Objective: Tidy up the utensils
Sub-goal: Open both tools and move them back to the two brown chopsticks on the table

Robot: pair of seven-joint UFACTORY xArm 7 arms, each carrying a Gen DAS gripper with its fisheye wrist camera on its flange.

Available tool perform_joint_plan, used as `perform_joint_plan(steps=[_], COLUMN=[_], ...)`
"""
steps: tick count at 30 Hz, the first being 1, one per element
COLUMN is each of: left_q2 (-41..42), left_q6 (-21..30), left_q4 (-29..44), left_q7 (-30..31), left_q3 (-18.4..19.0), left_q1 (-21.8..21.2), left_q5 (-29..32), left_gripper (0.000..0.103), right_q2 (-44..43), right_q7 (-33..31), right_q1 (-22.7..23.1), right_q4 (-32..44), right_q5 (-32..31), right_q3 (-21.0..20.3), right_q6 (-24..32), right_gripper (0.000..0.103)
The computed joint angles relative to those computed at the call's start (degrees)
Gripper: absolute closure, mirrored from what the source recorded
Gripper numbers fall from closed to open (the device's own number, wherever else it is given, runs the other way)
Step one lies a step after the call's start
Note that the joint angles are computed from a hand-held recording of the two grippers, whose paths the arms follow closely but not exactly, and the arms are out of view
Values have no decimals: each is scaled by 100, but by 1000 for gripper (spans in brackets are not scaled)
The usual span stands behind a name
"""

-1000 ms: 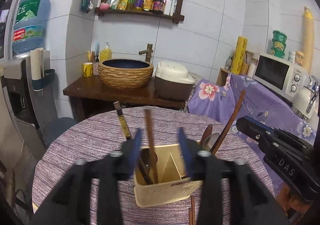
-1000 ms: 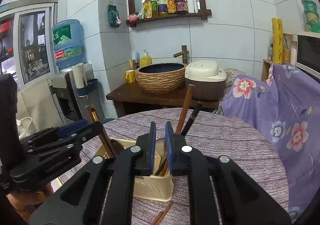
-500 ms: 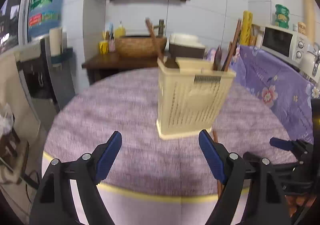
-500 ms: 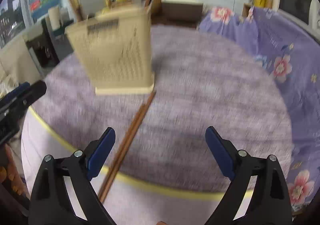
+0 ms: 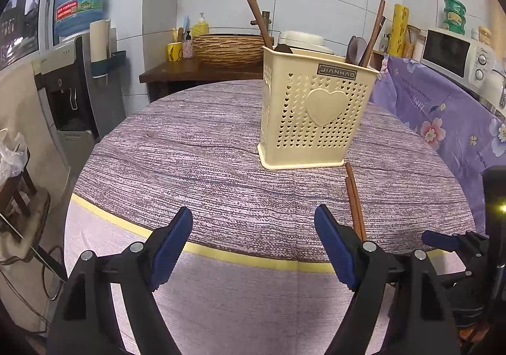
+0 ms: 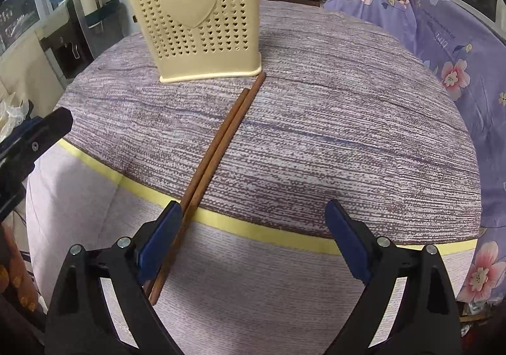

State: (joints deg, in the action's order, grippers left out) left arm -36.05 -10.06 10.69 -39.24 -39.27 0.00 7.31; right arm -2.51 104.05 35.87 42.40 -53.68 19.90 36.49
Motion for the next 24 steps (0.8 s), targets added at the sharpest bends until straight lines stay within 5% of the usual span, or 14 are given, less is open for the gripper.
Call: perform_joint_plan(steps=[7,10,14,24], left_q2=[-39,-22,-18,-17], left_q6=[42,46,11,53], left_q4=[-22,-36,-55,-85], left_q7=[-91,-132,-185,-291], left_q3=[-47,-40,-59,-2], left_q1=[-22,-60,-90,-168], left_q5=[13,18,14,12], left_gripper=[24,24,24,24], right_q2=[194,121,-443,213], right_q7=[-307,-646,-19,-360], right_q1=[173,256,20,185], right_q4=[218,248,-400,257], right_q5=[355,713,494,458], right_q3=[-22,21,5,50], right_q6=[400,1019,175,436], right_gripper=[12,12,12,11])
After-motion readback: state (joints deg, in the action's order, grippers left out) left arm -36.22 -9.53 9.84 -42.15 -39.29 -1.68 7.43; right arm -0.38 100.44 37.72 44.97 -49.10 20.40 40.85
